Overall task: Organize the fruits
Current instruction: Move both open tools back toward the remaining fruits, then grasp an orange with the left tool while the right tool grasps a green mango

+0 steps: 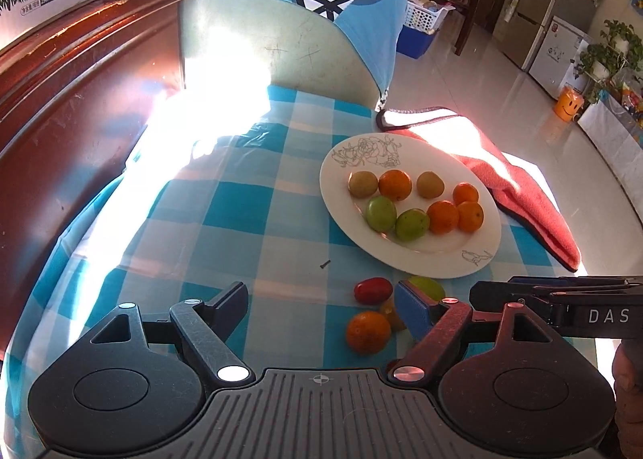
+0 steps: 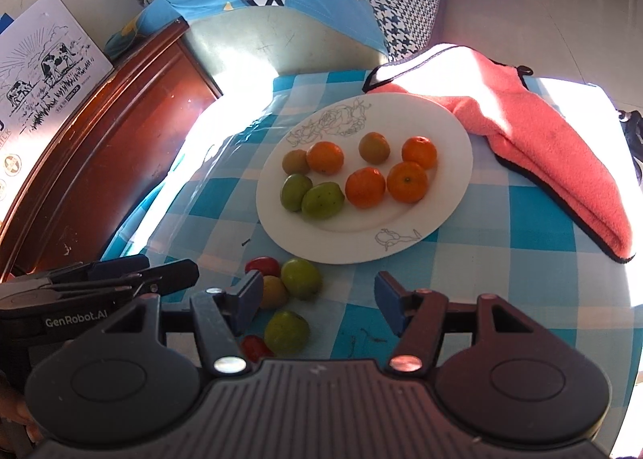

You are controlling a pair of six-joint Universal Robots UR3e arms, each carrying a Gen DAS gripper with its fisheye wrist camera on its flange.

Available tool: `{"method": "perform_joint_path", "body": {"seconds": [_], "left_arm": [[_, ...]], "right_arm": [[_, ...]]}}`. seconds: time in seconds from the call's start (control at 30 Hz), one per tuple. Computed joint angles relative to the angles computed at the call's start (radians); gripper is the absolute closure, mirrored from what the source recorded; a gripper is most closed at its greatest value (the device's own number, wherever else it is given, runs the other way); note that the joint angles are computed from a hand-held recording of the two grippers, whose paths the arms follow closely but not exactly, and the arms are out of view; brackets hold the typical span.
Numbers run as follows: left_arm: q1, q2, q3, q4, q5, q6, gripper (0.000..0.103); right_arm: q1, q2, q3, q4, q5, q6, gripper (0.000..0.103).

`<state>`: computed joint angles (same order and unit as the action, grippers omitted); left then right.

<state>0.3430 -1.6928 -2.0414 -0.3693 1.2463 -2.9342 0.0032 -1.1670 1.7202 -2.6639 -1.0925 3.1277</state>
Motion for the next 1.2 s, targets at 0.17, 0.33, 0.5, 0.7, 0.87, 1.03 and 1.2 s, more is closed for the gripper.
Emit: {"method": "perform_joint_path", "body": {"seconds": [0.17,0.33,0.5,0.7,0.87,1.03,1.2], "left_arm": [[-0.003,-0.015,-0.016,0.023,0.036,0.017,0.019],[0.033,-0.005,-0.056,0.058,-0.01,0.049,0.019],[0.046,-0.009,-0.052,0.043,-0.008,0.057,0.019],[0.044,-0.009,-0.054,0.022,-0.031,0.093,0.019],[0.028,-0.017,-0.056,0.022,-0.035,0.119,0.019],[0.014,-0.027,-0.059,0.033,-0.034,0.123,0.022],[0.0,-0.037,-0.052,0.026,-0.038,0.133,0.025]], "right_arm": [[0.012,0.005,0.022,0.018,-0.006,-0.037,0.041],[0.031,0.011,0.033,0.01,-0.008,-0.059,0.042],[0.054,0.034,0.018,0.023,-0.006,-0.073,0.049],[0.072,0.055,0.002,0.026,-0.015,-0.075,0.058],[0.082,0.067,0.006,-0.007,-0.028,-0.072,0.068],[0.077,0.061,0.01,0.0,-0.023,-0.076,0.071],[0.064,0.037,0.011,0.016,-0.045,-0.082,0.071]]}}
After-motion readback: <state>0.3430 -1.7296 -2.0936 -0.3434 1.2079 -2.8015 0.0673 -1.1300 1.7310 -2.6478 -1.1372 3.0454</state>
